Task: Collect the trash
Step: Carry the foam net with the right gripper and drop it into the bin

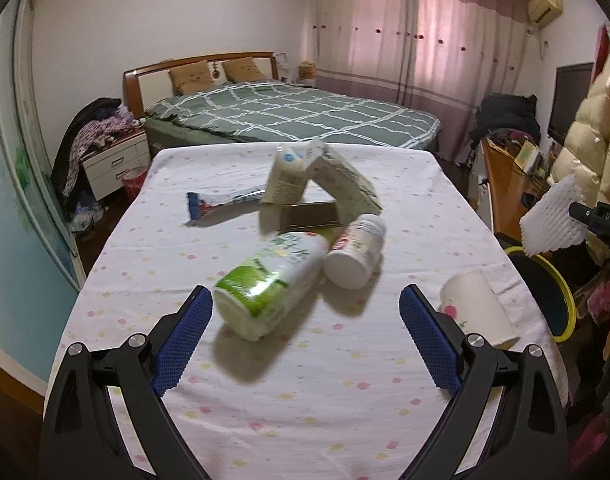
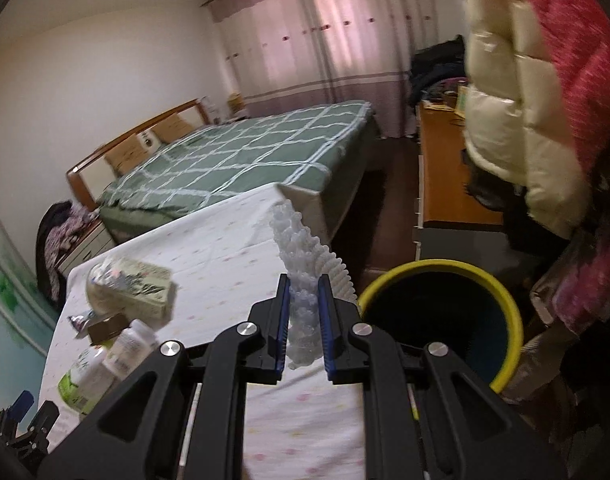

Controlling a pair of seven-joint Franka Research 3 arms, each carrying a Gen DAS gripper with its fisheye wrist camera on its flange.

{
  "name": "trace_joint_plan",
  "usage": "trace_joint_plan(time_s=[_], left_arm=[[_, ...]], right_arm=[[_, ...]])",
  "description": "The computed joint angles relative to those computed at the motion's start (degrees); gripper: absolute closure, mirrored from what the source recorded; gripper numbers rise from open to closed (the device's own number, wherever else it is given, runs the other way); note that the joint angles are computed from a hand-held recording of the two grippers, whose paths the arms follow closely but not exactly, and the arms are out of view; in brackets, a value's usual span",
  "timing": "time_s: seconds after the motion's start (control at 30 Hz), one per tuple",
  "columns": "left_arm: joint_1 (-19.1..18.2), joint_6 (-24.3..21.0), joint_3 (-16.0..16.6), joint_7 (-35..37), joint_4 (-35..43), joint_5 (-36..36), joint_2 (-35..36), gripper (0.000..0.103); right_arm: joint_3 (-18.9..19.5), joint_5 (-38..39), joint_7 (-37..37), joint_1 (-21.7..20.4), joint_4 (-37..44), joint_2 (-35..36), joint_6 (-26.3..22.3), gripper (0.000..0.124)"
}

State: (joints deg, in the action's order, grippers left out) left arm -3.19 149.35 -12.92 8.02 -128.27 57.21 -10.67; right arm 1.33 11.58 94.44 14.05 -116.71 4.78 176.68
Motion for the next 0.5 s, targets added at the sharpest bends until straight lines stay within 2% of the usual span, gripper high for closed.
trace_joint_plan(time_s=[0.23, 0.5], left_arm=[[-2.42, -0.93, -0.55, 3.65, 4.82, -0.95, 4.65, 0.010], [-6.10, -2.60, -0.11, 7.37, 10.06, -1.59, 9.72, 0.010]], right_arm=[[-2.60, -2.15, 3.63, -1.67, -1.67, 0.47, 0.14, 0.110], [-2.86, 1.07, 2.31, -4.53, -1.59, 3.16, -2.08, 0.110]])
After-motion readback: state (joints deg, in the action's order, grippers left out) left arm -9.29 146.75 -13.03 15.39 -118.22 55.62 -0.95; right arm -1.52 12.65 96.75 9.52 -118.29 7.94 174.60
